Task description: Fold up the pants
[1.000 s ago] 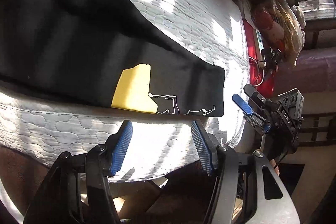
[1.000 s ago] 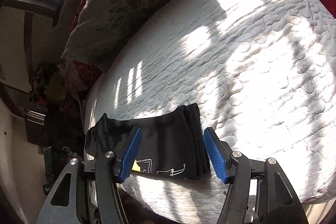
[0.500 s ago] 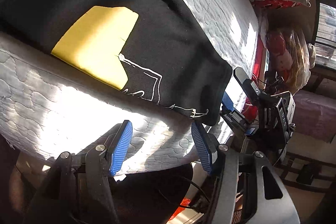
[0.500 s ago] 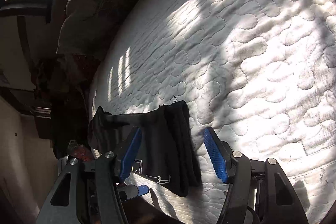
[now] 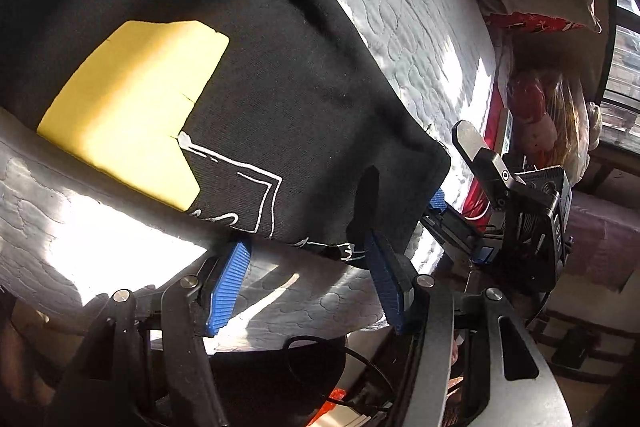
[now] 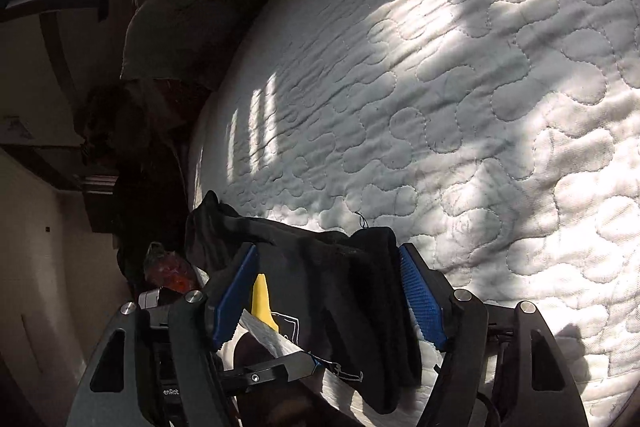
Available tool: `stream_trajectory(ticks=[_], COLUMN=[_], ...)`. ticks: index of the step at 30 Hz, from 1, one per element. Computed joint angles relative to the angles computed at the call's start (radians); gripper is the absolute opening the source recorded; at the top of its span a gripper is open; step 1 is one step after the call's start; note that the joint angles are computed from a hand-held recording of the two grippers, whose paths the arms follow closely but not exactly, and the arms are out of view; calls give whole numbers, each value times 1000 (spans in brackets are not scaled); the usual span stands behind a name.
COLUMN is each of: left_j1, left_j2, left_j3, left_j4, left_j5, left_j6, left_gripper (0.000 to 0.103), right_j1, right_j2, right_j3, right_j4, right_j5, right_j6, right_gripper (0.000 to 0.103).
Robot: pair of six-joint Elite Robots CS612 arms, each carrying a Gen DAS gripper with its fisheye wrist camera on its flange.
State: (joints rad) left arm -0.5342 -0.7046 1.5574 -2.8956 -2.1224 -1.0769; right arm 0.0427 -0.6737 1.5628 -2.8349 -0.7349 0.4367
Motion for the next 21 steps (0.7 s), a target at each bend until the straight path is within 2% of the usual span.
stream_trajectory(ticks=[2, 3, 6, 9, 13, 18, 21], left_j1=[-2, -4, -5, -4, -3, -3, -5], left_j2=[1, 3, 11, 21, 26, 29, 35], left_j3=[-3, -9, -23, -38, -44, -33, -48], left_j4=[1, 7, -1, -44, -51, -81, -61], left_j5=[8, 13, 12, 17, 16, 8, 13], left_j6=[-1, 1, -12, -21, -16, -12, -9], left_gripper=[57, 57, 62, 62, 62, 61, 60], right_j1=[-3, -5, -16, -24, -32, -27, -16], right_j2=[-5, -8, -1, 15, 32, 12, -3], right_j3=[2, 5, 13, 20, 25, 27, 19], right_j4=[28, 37, 17, -39, -111, -20, 41], right_j5=[1, -3, 25, 66, 104, 71, 4], right_j6=[-48, -63, -33, 23, 105, -1, -58], right_gripper=[60, 54, 45, 46, 47, 33, 25])
